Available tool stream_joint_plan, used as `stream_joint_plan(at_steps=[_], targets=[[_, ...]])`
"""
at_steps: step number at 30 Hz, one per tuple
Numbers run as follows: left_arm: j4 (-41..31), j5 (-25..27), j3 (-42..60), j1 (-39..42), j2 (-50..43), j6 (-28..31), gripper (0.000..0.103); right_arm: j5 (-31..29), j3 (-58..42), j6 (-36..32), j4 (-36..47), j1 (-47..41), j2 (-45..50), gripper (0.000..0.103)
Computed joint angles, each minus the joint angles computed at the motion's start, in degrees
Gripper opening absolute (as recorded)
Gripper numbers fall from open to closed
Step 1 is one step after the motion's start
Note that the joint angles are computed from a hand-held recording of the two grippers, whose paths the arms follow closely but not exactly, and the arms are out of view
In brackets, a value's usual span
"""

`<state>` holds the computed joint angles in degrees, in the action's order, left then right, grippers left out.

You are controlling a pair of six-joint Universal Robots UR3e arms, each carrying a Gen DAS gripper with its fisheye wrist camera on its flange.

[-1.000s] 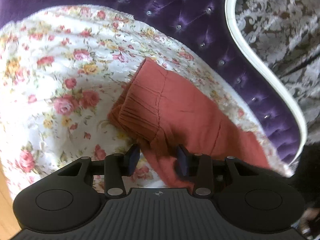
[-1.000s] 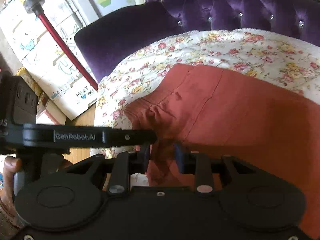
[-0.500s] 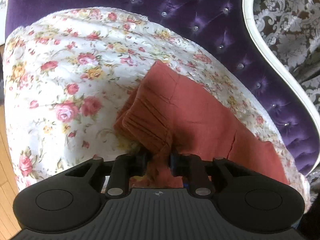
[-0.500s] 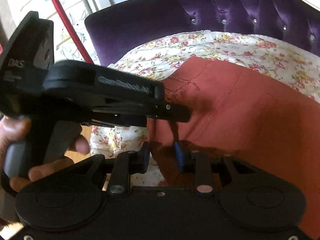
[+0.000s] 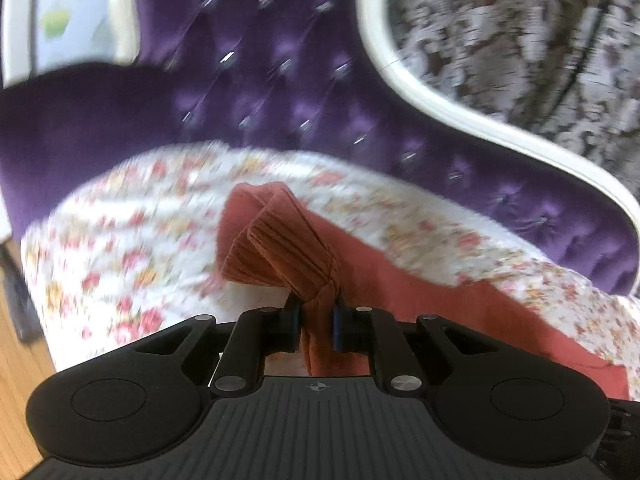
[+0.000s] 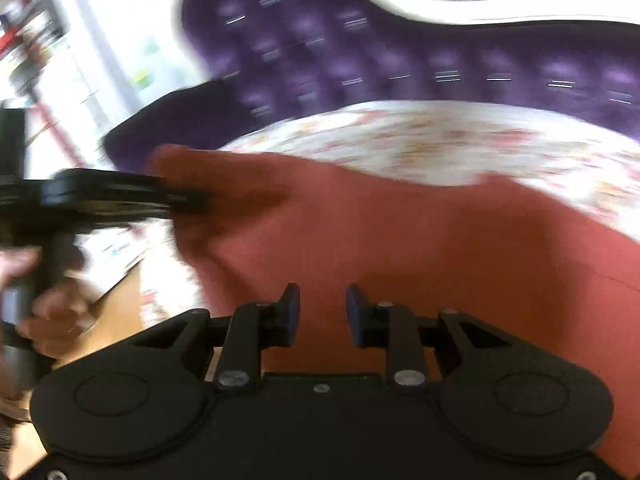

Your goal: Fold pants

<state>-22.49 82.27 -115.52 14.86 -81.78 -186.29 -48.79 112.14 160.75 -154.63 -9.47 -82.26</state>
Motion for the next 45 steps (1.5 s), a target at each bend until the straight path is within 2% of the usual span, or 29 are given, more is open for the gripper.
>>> stream_joint_plan(at_steps=[3,6,11,14,21,24,28,31,36,40,42,45], targets=[[-1.7,2.7,5.3,-5.6,-0.8,0.3,0.013,-2.5,4.5,-1.3,-0.1,-5.7,-3.2,0.037],[-2.2,6.0,11.0,-12.4,-3.4,0.7,0.013,-2.2,7.9,-4.7,3.9,-11.0,-5.8,0.037],[-2.8,11.5,23.6,-26.5,-12.9,1.4,0.013,2.8,12.7,-10.2,11.1,-20.9,-10.2,0.037],[-4.1,13.0,32.1,-33.9,-21.0,2.2,0.013,5.6,13.2,-12.5,15.8,-26.3,-12.4,0.037],[-11.9,8.4,50.0,-43.2,-40.3,1.3,0.016,6.8,12.1,-14.0,19.7,-37.1,-11.7,0.038],[-16.9,9.1,57.2,-45.9,-46.9,0.7,0.018,5.9,11.3,-14.5,20.8,-40.1,-10.1,0.038],[-17.6,12.2,59.6,-48.6,-49.5,0.7,0.018,7.2,10.2,-17.1,24.3,-43.2,-8.5,0.027],[-15.9,14.4,58.4,-50.0,-49.0,2.1,0.02,7.2,9.8,-16.7,23.1,-42.9,-6.8,0.025],[-14.4,11.7,52.8,-49.6,-45.3,2.3,0.021,7.1,9.4,-16.4,22.3,-42.6,-6.0,0.019],[-11.4,9.5,50.8,-50.3,-44.2,3.1,0.021,7.9,9.9,-16.7,23.6,-44.0,-5.9,0.01],[-10.8,10.2,51.5,-51.1,-44.9,3.7,0.021,8.0,9.9,-16.0,23.1,-44.3,-5.4,0.002],[-10.1,10.8,51.2,-51.6,-44.8,4.7,0.021,8.1,9.5,-16.4,23.6,-44.6,-4.8,0.0]])
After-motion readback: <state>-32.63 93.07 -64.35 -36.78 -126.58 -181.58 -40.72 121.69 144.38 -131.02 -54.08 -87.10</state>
